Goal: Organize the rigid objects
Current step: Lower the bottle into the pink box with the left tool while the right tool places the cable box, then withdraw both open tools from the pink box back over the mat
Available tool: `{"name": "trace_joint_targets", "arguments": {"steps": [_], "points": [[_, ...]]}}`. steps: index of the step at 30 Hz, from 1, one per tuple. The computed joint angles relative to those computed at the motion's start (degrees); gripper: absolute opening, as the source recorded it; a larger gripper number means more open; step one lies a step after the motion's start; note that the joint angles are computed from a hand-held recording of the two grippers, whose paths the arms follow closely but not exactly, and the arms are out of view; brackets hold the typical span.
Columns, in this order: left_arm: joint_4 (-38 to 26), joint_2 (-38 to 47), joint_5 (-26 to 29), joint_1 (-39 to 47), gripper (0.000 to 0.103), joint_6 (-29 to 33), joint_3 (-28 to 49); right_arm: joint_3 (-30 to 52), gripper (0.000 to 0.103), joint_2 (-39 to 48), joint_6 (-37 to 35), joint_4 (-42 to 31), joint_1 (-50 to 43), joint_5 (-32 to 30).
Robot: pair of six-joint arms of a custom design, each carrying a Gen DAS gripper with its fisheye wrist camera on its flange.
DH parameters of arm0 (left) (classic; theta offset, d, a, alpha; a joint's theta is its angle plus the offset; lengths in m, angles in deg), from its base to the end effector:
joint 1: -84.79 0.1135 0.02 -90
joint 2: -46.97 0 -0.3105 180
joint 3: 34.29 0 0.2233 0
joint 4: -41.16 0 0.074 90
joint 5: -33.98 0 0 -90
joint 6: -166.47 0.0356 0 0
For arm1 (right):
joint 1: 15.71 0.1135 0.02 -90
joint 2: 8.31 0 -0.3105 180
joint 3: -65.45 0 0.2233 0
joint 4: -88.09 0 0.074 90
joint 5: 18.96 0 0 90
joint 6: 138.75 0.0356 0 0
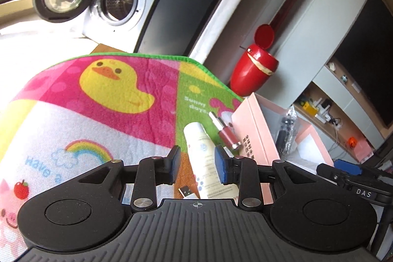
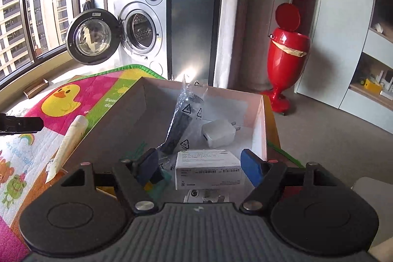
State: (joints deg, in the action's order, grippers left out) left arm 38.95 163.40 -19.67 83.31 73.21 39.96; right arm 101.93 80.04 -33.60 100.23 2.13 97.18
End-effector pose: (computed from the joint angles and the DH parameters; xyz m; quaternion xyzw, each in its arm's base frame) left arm 0.3964 -0.0313 0.1698 0.1073 0.8776 -0.3025 0.3561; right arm 0.2242 0.0557 0.1805 0.0753 0.8839 -0.0788 0.4548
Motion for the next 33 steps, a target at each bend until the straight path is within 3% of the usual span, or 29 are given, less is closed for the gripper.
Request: {"name": "trace_joint_targets", "arguments": {"steps": [3, 6, 8, 11, 15, 20, 23, 25, 28, 33], "points": [[4.1, 0.3, 1.8, 1.9, 0.033, 1.4, -3.7, 1.4, 0.074, -1.2, -0.7, -2.4, 5.7, 1.6], [6.3, -1.1, 1.5, 3.2, 0.033, 5.6, -8.2, 7.1, 0.070, -1.1, -0.8, -9.9, 8.8, 0.3], [5.6, -2.1, 1.0, 3.9, 0.033, 8.1, -10.0, 13.9, 0.048, 0.6, -1.3, -16.8, 8.8, -2.6], [5.1, -3.3, 0.9, 5.1, 0.031, 11.3, -11.8, 25.8, 0.042, 6.2, -1.9, -25.4, 7.4, -7.4], [2.6, -3.7, 4.5, 7.8, 0.030, 13.2, -12.1, 47.7, 0.041, 20.2, -1.8, -39.5, 4.5, -11.4], [-0.2, -4.5, 8.5, 11.1, 0.029, 17.4, -13.0, 73.6, 0.036, 39.5, -2.5, -57.3, 3.2, -4.2], [-2.4, -4.5, 10.5, 12.7, 0.027, 20.2, -12.9, 82.0, 0.029, 45.8, -3.1, -64.7, 3.1, -1.2], [-2.5, -4.5, 10.9, 13.2, 0.027, 21.0, -13.2, 82.3, 0.021, 46.4, -3.8, -65.7, 3.6, -0.9], [-2.6, -4.0, 11.7, 13.5, 0.027, 20.6, -13.1, 77.3, 0.020, 44.0, -4.1, -63.8, 5.2, -1.5], [-2.5, -4.1, 12.1, 13.0, 0.027, 19.6, -13.6, 63.4, 0.020, 35.6, -3.0, -57.9, 9.0, -7.8]]}}
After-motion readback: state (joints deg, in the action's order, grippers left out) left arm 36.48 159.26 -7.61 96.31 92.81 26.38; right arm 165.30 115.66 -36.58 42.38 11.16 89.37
